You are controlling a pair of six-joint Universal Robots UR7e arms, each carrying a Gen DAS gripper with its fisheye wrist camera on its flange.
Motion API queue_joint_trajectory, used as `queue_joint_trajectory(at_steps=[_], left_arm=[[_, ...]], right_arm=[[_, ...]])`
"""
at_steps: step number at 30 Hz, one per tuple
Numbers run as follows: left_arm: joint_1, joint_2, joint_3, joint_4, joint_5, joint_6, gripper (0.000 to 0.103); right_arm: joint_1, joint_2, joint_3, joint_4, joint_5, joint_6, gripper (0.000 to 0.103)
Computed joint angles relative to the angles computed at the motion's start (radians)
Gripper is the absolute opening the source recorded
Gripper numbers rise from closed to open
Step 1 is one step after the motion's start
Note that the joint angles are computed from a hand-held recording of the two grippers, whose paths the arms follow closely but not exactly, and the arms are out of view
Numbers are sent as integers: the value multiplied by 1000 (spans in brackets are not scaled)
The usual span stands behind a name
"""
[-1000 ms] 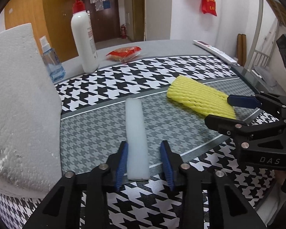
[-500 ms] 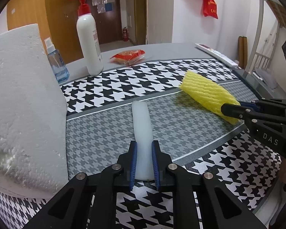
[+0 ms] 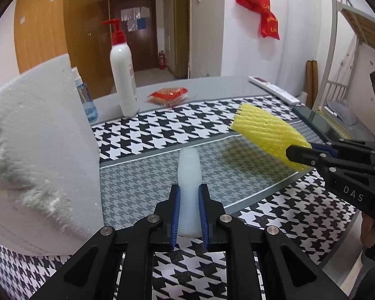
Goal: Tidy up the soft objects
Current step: 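Lift and carry the foam stick and yellow mesh sleeve to the foam box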
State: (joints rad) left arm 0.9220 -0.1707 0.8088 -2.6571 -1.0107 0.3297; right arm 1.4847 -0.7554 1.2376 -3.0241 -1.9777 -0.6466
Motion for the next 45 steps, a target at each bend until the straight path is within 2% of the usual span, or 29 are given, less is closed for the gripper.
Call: queue_joint_trajectory(at_steps=[9, 17, 26, 31, 45], left_arm=[[-17, -79, 137, -139, -23, 38, 16], [-24, -124, 210, -233, -24, 66, 16], [-30, -175, 291, -322, -46, 89, 16], [-33, -199, 330, -381, -43, 111, 16], [-26, -286, 437, -484, -95, 153, 16]], right_arm=[[15, -47, 94, -81, 35, 13, 14], [35, -80, 164, -178, 55, -1, 14], [57, -89, 200, -235, 61, -15, 14], [64, -98, 226, -274, 87, -17, 14], [92, -98, 260, -361, 135, -31, 14]])
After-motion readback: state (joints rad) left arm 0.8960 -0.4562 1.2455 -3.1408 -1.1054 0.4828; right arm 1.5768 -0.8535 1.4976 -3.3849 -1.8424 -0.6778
